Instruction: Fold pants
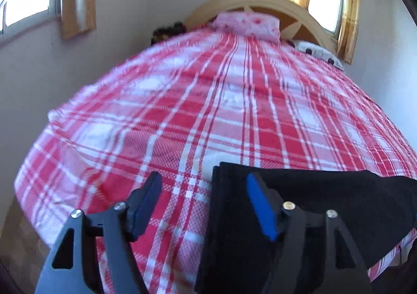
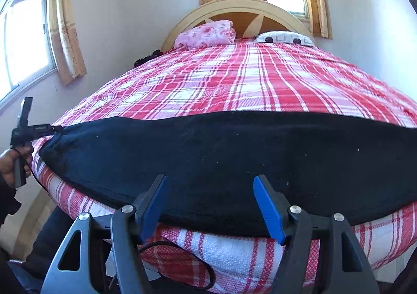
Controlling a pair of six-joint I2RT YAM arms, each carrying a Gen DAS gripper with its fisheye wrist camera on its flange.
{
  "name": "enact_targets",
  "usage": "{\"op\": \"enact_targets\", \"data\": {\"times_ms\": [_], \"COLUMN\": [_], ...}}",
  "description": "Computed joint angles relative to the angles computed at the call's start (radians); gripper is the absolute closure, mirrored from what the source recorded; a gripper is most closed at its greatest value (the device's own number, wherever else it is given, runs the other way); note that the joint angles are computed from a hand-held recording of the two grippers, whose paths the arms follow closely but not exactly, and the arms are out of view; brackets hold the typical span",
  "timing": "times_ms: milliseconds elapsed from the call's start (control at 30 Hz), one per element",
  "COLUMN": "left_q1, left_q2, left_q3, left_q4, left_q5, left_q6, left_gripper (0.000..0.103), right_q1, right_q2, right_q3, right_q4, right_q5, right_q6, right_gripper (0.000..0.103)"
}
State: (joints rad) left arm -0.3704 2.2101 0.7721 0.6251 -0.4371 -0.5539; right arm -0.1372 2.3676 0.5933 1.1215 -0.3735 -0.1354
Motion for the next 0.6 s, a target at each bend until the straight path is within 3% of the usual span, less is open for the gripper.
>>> {"op": "enact_targets", "data": {"times_ms": [167,300,400,467,600], "left_q1": [-0.124,-0.169,-0.182,-0.208,-0.222], "left_q2": [-0.019,0.074,0.149,0.165,0.112], "left_q3": [-0.047,0.072,0.152,0.165,0.136], "left_q4": [0.046,-0.042,-0.115,-0.12,-0.13], "left_q5": [-0.066,-0.057,-0.076,-0.14,-0.141], "left_q6": [-0.008,-0.005,-0.02,0.0,-0.04], "left_gripper": [0.023,0.023,0.02,0.018,0.018], "right_q1": [0.042,0.088,0.092,0.087,0.086], "right_q2": [0.006,0.029,0.043,0.06,0.031], "right_q3": [-0.026,-0.013,0.042,0.051,0.034], "right_q4": [0.043,0.027,-0.082,-0.074,-0.099], "right_q5": [-0.01,0.056,0.085,0.085,0.09], "right_q6": [-0.033,-0.053,-0.071,-0.092,-0.101], "right_gripper": [0.034,0.034,0.034,0.034,0.034]}}
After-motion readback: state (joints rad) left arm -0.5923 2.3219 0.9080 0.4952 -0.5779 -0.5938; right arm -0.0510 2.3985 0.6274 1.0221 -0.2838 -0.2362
